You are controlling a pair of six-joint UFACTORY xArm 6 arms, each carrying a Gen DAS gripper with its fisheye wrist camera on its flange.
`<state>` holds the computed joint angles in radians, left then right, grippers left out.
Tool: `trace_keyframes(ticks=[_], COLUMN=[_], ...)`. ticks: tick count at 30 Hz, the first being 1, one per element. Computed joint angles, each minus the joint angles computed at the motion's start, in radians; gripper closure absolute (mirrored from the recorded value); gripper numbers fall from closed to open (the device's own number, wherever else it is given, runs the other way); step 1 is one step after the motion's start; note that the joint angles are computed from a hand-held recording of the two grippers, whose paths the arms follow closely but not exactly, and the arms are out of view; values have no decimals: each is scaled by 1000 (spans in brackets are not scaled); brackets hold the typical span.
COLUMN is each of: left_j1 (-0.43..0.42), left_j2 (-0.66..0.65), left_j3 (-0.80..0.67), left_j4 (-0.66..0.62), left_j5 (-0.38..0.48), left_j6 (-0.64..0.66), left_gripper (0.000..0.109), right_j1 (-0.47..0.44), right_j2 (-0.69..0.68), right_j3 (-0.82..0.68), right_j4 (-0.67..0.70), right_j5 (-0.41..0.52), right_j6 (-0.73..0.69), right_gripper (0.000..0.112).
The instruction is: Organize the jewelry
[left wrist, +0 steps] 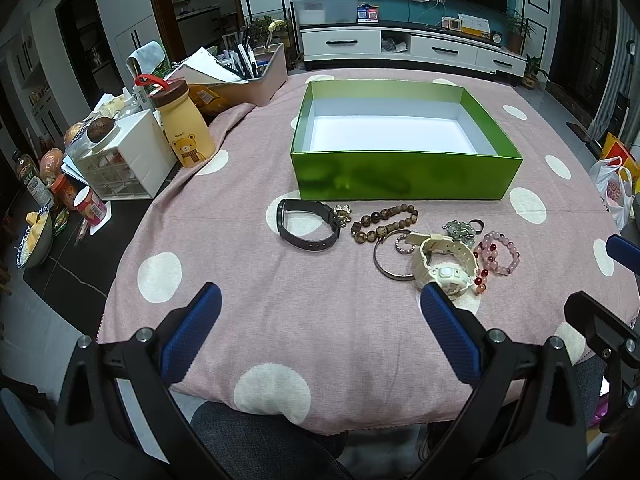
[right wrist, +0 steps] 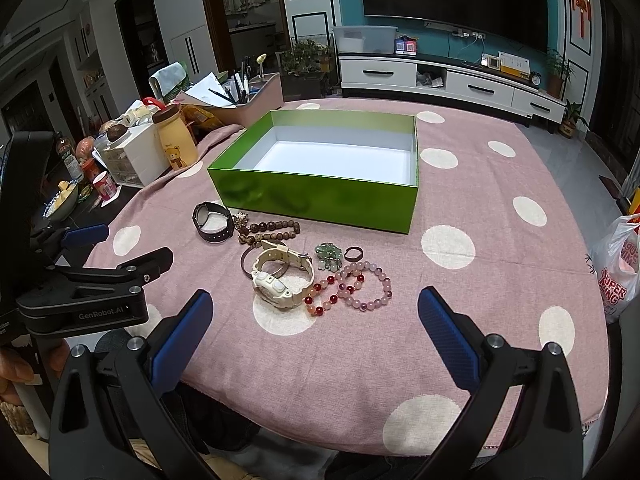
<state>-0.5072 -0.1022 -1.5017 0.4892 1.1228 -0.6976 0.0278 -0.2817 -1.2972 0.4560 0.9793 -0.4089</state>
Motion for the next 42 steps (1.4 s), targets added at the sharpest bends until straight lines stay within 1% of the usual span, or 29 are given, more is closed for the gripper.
trace_keyframes(ticks=[11, 15, 16, 19, 22, 26, 32, 37, 38, 40, 41, 42], left_j1=[-5, 1, 7, 42, 73, 110, 171, 200, 206, 215, 220, 223], left_j2=[6, 7, 4, -31, -54, -71, -84, -53, -42, -17, -8, 7], left_j3=[-5, -1, 6, 69, 122, 181, 257, 253, 244, 223, 215, 201], left_j4=[-2, -17, -29, -96, -138, -162, -206, -228, -234, -245, -246, -243], left_j5=[-1, -19, -30, -129, -203, -261, -328, -346, -345, -343, -344, -339], left_j6=[-1, 5, 7, 15, 19, 16, -2, -15, -16, -22, -22, -27], left_gripper=[8, 8, 8, 8, 8, 8, 8, 9, 11, 15, 18, 20], right_j1=[-5, -10, -17, -45, -69, -92, -99, -103, -101, -94, -92, -91], right_j2=[3, 8, 10, 20, 29, 49, 82, 129, 137, 153, 163, 170], right_j3=[-9, -13, -11, -5, 11, 30, 58, 52, 51, 45, 39, 37], right_j4=[8, 21, 34, 112, 172, 220, 223, 209, 195, 173, 168, 164], right_j5=[6, 2, 0, 0, -11, -25, -50, -41, -47, -53, -54, -57], right_j6=[1, -2, -10, -52, -84, -106, -110, -87, -80, -67, -63, -62], right_gripper=[11, 11, 11, 11, 11, 11, 11, 26, 27, 37, 39, 44])
